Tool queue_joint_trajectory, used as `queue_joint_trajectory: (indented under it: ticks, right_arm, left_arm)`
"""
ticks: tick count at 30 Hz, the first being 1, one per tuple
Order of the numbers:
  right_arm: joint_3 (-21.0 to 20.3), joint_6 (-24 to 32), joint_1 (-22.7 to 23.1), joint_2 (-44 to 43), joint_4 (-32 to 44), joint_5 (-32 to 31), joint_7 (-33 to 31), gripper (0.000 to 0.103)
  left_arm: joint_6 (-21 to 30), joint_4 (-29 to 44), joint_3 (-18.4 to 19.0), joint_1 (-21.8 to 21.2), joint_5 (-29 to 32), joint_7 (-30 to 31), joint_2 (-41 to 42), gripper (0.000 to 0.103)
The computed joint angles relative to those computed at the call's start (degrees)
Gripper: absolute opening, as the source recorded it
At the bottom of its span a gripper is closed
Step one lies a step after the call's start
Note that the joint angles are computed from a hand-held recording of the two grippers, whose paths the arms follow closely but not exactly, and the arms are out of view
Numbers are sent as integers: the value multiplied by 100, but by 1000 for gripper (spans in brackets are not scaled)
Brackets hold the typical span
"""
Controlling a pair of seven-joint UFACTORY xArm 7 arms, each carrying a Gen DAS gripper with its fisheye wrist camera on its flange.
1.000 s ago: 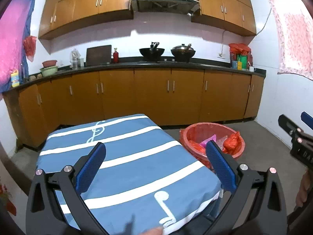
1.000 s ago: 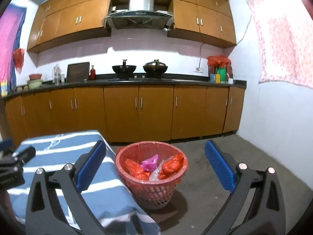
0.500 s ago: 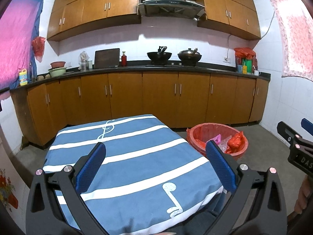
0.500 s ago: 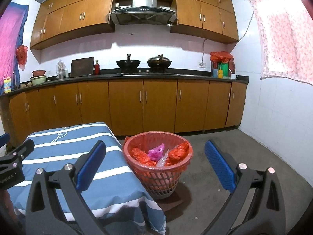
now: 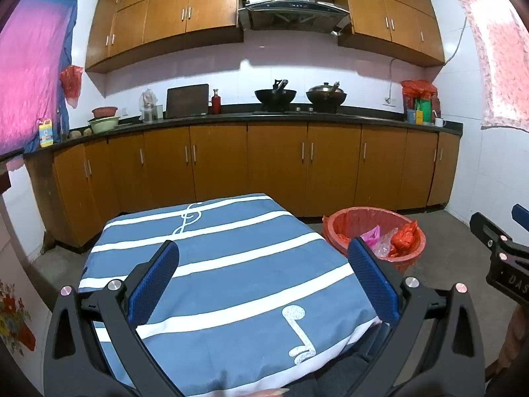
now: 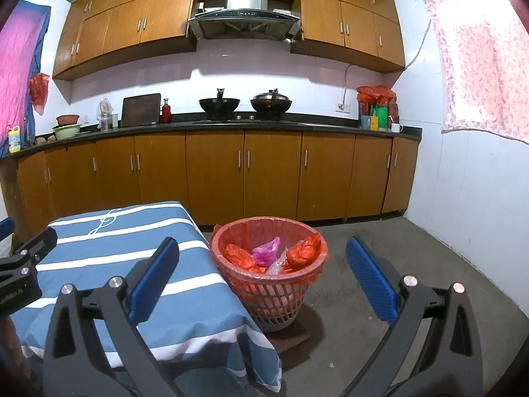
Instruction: Collect trash
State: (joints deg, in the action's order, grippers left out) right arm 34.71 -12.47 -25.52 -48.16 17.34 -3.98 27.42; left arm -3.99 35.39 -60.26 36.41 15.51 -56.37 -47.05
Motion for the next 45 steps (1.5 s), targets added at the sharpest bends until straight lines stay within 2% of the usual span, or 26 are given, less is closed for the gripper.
queue_joint_trajectory:
  ticks: [45]
  right_arm:
    - [51,6,54,-39,-74,30,73,99]
  left_arm:
    - [-176,-31,13,-96,-127,211,70,101]
